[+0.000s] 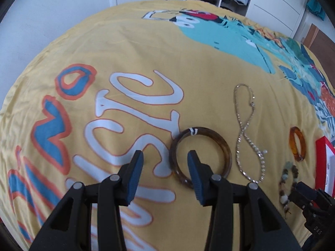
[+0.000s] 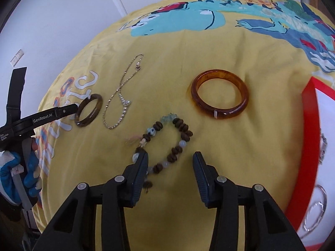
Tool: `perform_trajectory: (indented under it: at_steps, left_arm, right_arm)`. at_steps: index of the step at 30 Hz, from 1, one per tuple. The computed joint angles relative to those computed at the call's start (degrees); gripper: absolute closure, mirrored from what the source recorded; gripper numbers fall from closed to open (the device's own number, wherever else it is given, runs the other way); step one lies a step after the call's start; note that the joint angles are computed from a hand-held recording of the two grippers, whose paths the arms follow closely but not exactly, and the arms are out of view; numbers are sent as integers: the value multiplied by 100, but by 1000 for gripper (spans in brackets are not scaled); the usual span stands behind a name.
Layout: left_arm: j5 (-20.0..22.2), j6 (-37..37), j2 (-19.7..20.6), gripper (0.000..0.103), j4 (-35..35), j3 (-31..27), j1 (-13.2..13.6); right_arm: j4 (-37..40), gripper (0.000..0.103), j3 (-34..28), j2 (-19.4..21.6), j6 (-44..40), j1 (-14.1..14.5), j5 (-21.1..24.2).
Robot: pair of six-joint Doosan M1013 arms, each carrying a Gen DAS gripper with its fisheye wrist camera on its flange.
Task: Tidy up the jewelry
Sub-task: 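Grasp the dark brown bangle with the left gripper while the right gripper grasps the beaded bracelet, then carry the brown bangle and beaded bracelet into the red box with both grippers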
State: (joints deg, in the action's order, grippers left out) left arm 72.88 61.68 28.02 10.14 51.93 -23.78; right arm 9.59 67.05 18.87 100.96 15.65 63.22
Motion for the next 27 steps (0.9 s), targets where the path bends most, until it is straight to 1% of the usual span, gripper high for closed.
perform_trajectory:
  at_steps: [3, 6, 7, 8, 9, 10, 11, 12, 18, 20, 27]
  left_arm:
    - [133, 127, 175, 62, -42, -143, 25]
    - [208, 173, 302, 62, 48, -245, 11]
    - [209, 180, 330, 62, 94, -269, 2]
    - [198, 168, 350, 65, 155, -284, -11]
    - [176, 141, 353, 69, 219, -277, -23]
    - [169, 135, 362, 80, 262, -287, -30]
    - [144, 140, 345, 91, 301, -263, -45]
    - [127, 141, 319, 92, 352, -223, -57]
    - [-41, -60, -11, 94, 685, 171, -159]
    - [-45, -100, -103, 94, 840, 234, -211]
    - [24, -127, -483, 94, 1064, 448, -377]
  right_arm:
    - [-123, 68, -89, 130, 120, 23, 55]
    - [-291, 70, -173, 223, 180, 69, 77]
    - [-349, 73, -195, 248, 203, 88, 71]
    - [-394, 75, -203, 260, 227, 102, 61]
    - [-431, 84, -203, 263, 253, 112, 53]
    - [-418, 92, -200, 261, 245, 114, 50]
    - [-358, 92, -196, 254, 220, 104, 56]
    - [-334, 93, -205, 249, 199, 104, 65]
    - [-366, 93, -145, 82, 13, 145, -56]
    - [-389, 93, -105, -19, -35, 161, -127]
    - [-377, 93, -30, -411, -164, 211, -333]
